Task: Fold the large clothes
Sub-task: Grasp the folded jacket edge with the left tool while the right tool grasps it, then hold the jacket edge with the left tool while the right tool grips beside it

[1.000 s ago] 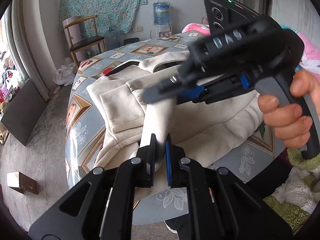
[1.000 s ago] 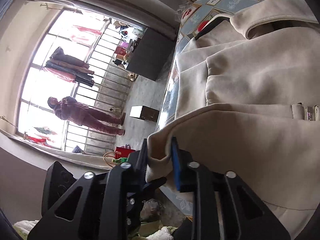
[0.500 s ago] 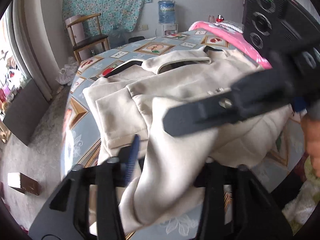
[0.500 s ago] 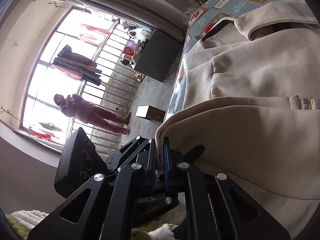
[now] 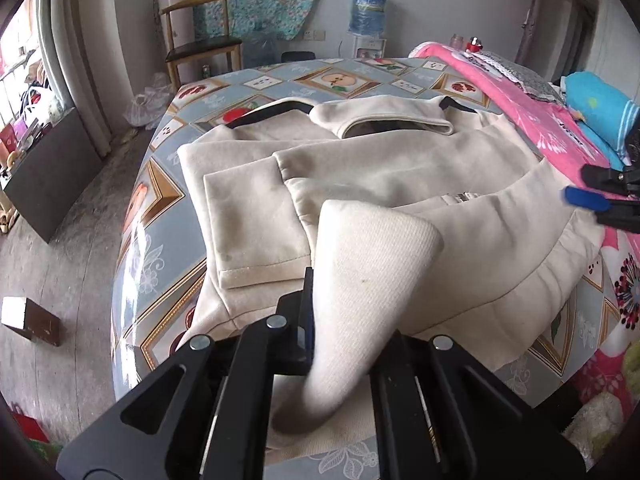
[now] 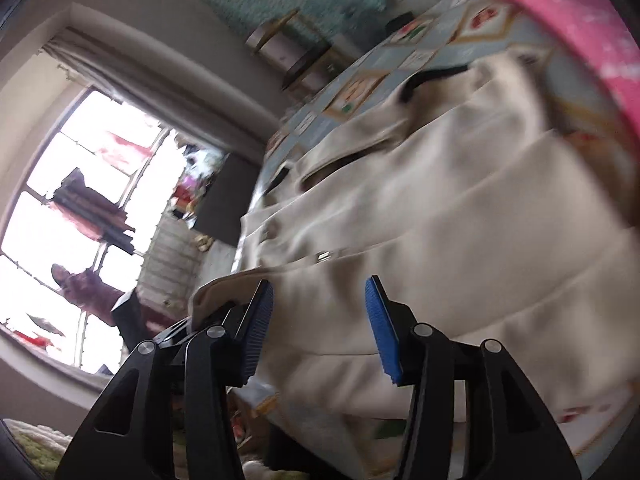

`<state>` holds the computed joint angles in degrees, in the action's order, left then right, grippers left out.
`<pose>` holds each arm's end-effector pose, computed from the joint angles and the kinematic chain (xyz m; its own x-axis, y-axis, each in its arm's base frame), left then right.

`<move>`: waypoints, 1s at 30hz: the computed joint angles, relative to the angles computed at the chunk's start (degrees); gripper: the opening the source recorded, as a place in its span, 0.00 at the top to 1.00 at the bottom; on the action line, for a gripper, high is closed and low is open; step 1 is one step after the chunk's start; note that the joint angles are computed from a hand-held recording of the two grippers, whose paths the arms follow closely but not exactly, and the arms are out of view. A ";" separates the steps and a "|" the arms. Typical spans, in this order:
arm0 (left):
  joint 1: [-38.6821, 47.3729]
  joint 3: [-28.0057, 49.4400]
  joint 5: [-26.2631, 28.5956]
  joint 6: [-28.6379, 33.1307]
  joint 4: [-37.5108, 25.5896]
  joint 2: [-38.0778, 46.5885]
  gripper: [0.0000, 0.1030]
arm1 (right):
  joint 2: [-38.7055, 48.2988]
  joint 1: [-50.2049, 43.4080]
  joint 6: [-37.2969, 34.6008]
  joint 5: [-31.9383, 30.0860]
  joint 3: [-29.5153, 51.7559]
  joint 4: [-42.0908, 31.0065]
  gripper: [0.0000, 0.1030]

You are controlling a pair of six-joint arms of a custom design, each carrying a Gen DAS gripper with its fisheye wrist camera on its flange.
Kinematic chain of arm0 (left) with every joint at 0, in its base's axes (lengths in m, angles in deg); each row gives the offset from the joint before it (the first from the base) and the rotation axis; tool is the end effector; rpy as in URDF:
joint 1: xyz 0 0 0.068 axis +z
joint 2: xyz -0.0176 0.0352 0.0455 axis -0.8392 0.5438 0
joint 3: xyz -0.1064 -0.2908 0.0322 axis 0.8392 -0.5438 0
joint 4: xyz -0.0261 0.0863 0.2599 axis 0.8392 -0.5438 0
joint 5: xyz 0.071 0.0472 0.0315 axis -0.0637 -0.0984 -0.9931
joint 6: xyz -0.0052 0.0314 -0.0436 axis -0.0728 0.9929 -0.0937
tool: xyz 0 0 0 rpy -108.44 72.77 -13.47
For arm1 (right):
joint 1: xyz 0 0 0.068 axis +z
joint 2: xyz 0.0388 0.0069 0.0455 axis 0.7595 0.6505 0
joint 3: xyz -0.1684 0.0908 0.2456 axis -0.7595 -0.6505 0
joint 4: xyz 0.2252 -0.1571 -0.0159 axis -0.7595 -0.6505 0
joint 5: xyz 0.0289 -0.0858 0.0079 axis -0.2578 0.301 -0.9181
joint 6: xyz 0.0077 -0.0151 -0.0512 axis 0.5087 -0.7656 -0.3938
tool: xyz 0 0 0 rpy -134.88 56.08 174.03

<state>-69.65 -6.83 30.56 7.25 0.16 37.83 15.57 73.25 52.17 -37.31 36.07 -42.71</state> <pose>0.0924 -0.0166 0.3827 -0.7748 -0.0595 -0.6294 -0.0290 0.9979 -0.0586 0.2137 0.1145 0.4016 -0.9009 0.0634 -0.4295 -0.2671 0.6989 0.6635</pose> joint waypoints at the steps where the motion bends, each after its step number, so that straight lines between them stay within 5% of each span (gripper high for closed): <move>1: 0.01 -0.01 -0.16 -0.17 -0.17 0.38 0.95 | -0.57 -4.94 -2.81 0.30 0.62 -3.05 0.54; 6: -1.88 -0.05 -3.46 -2.37 -0.78 1.90 0.95 | 7.45 -23.06 -13.92 -9.44 5.91 -8.31 0.54; 9: -1.86 -0.06 -4.47 -4.21 -0.90 2.95 0.95 | 16.74 -25.42 -16.33 -15.14 11.53 -8.81 0.54; 14: -5.46 0.56 -8.25 -9.23 -2.62 4.19 0.94 | 28.70 -25.02 -17.17 -14.43 19.40 -12.70 0.54; 22: -8.38 1.11 -10.94 -13.19 -4.47 5.51 0.93 | 22.54 -25.50 -28.90 -16.93 10.41 -19.28 0.54; 30: -9.23 1.47 -11.67 -13.49 -4.92 5.55 0.93 | 17.40 -23.20 -42.10 -17.34 14.51 -25.48 0.54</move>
